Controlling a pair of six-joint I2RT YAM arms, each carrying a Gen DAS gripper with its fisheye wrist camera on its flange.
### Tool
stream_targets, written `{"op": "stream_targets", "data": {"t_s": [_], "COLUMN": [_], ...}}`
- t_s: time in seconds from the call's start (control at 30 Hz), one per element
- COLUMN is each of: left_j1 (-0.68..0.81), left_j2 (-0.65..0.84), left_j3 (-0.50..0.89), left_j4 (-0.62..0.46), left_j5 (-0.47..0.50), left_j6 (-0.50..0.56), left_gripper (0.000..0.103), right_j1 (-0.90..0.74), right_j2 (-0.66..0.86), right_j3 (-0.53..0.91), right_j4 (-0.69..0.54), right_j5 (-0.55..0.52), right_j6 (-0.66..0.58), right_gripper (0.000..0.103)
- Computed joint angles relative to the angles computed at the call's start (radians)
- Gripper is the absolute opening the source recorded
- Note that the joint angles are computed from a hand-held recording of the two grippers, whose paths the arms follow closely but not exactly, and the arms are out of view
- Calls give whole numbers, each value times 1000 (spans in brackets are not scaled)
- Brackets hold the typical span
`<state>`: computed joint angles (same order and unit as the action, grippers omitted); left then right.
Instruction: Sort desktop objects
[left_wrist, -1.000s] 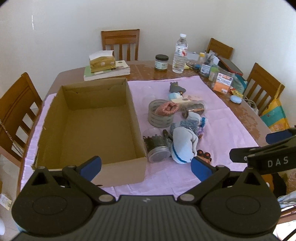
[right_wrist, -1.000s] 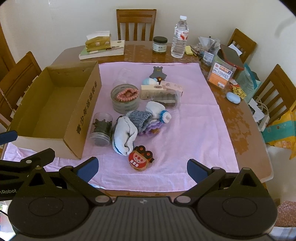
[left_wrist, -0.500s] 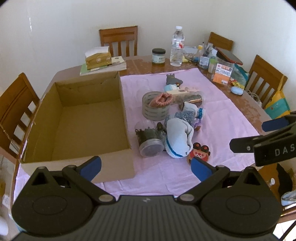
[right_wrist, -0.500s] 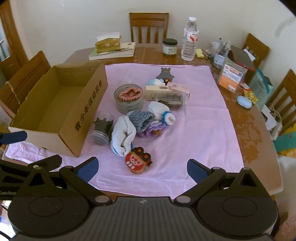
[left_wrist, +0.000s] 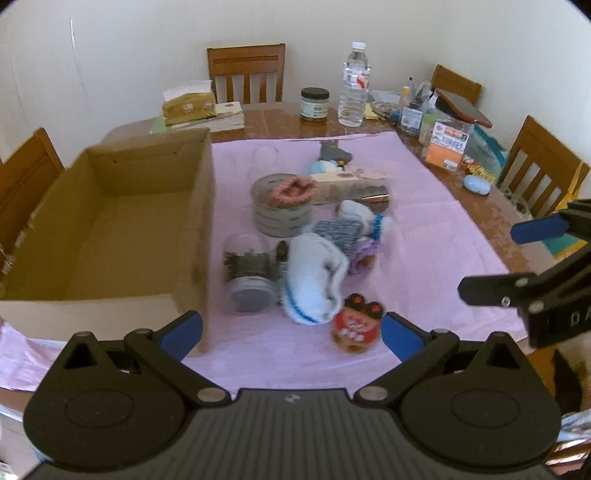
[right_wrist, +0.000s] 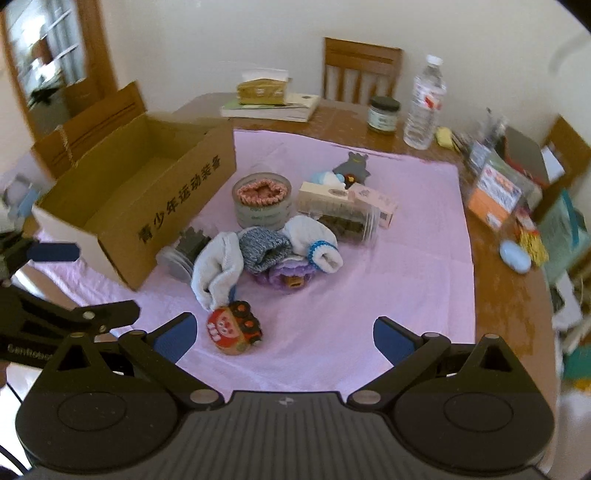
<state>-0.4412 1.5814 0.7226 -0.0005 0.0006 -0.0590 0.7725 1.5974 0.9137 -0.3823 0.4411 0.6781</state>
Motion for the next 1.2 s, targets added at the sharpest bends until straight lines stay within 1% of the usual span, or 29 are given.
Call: {"op": "stream_targets", "data": {"t_s": [0.07,0.2,0.23,0.3,0.47,0.6,0.8,0.9,0.97,1.1,1.13,1.2], "left_j1": [-24,-70,-82,-113,-119,-127,-119,-114,-117,-128,-130,-131], "left_j2": [31,91,112,159,273,349,430,464,467,464,463,466], "left_j3": [7,9,21,38,66,77,115,134,125,115,112,111], "left_j4": [18,80,79,95,154,205,237,238,265,297,302,310], "left_j5": [-1,-19,-28,-77,-44,-40,26,64,68,58,56,50], "left_j6": [-40,-89,-88,-102,-86,-55,-40,-44,-41,1,13,36], "left_gripper": [103,103,103,103,103,102,102,100,96,74,71,69], "right_j1": [-23,-68,-79,-94,-119,-124,-139,-142,-143,-144,-146,-150], "right_j2": [-20,-58,-65,-73,-80,-51,-43,-41,-42,-30,-26,-24], "right_j3": [-34,-108,-127,-157,-211,-213,-258,-264,-267,-252,-250,-247], "right_j4": [25,86,105,131,162,131,149,154,159,154,158,165], "right_j5": [-26,-74,-88,-108,-135,-123,-135,-134,-133,-123,-126,-131], "right_j6": [-50,-104,-116,-128,-107,-61,-12,4,2,-14,-20,-29], "right_gripper": [103,103,103,103,103,103,103,103,103,103,103,103]}}
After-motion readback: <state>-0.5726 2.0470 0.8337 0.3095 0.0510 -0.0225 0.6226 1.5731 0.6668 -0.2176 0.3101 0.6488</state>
